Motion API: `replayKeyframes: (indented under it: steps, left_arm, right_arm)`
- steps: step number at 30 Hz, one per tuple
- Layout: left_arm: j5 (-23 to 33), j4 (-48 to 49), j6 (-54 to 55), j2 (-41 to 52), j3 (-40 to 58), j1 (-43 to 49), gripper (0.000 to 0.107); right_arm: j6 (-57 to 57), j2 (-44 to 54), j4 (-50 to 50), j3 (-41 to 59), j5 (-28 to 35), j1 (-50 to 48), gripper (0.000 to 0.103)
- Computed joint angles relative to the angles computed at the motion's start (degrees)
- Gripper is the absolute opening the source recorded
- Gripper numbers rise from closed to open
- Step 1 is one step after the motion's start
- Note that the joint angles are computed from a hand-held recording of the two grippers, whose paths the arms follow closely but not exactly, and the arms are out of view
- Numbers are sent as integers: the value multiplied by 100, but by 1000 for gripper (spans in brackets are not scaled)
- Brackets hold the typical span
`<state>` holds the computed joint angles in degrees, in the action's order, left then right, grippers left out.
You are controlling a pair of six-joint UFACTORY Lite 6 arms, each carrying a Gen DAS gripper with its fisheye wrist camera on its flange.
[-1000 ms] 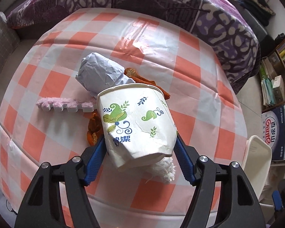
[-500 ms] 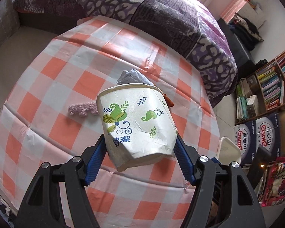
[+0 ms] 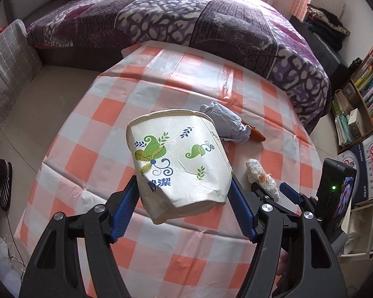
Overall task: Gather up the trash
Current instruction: 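Grasp the white tissue roll with the right tool while the left holds the paper cup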
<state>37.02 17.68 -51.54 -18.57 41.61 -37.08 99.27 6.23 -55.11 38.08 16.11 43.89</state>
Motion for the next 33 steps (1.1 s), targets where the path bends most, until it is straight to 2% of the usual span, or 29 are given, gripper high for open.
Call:
replayKeyframes:
  steps: [1,3,11,19,33]
  left_arm:
    - [-5,-37,47,-31,-20,37,69]
    - [-9,-105,139,-117,-70,127,69]
    - [101,115,-76,-518,-107,234,69]
    - [255,677,-750,-554,-63,-105,69]
    - [432,1593,-2040,186,289,-1147,69]
  right_arm:
    - [-332,74,250,54,-56,-22,43]
    - [-338,38,295,86,81,75,37]
    - [96,-864,150,-36,872,636,37]
    - [-82,-2158,609,-361,1456,837,37]
    - [-390,-3532,1081,-827,2145,669,38]
